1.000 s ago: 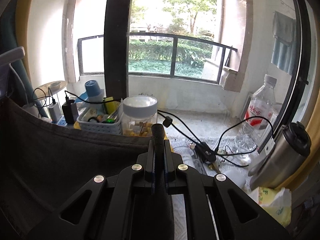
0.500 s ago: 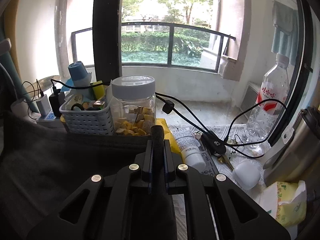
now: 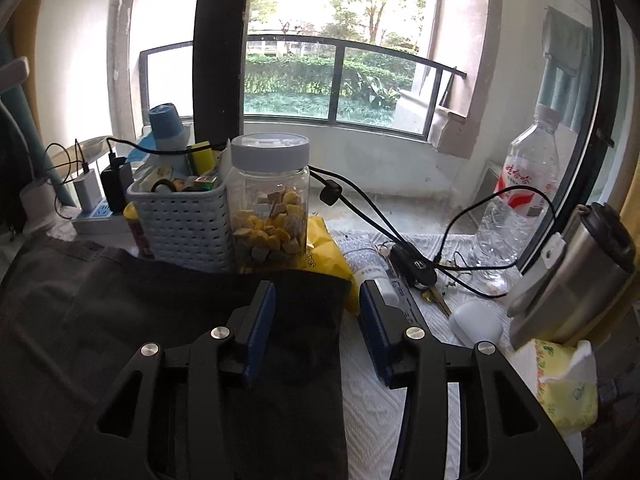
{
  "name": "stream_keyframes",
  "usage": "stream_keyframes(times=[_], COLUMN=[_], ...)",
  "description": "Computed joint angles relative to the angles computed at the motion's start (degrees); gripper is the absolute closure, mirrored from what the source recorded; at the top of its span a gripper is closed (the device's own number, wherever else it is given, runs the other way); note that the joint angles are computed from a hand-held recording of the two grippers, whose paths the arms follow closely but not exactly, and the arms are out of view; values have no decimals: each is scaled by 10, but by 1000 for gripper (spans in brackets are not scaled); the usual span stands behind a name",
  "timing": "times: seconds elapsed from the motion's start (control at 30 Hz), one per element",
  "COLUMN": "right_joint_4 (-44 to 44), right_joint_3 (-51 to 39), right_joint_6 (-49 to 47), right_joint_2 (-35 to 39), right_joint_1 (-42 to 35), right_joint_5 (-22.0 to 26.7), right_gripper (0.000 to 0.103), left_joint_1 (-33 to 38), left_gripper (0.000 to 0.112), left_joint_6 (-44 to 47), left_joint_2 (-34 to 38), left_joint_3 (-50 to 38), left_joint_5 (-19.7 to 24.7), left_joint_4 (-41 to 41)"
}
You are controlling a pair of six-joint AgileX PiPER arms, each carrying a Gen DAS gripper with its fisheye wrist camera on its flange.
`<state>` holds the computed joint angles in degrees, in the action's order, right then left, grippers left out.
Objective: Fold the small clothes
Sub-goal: 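Open both tools and release the folded hem onto the shirt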
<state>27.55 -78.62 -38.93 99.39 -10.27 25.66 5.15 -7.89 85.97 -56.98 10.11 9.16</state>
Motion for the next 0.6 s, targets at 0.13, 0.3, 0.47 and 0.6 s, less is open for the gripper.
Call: stream_keyframes(times=[0.13,0.3,0.47,0.6], right_joint_4=[29,73,108,140], right_joint_3=[39,96,147,183], right_joint_6=[-20,-62,-103,-138], right_joint_2=[-35,-86,-127,-154], right_joint_1=[-20,-49,-87,-125], right_joint_5=[5,12,19,37], right_gripper=[56,56,56,56], left_joint_1=[5,18,33,48], left_gripper=[78,77,77,77], left_joint_6=[32,80,112,138], left_joint_2=[-40,-101,-156,-192], left_joint_3=[31,81,131,168], left_joint_5=[7,22,38,57], left_joint_4=[-37,-94,-124,-157])
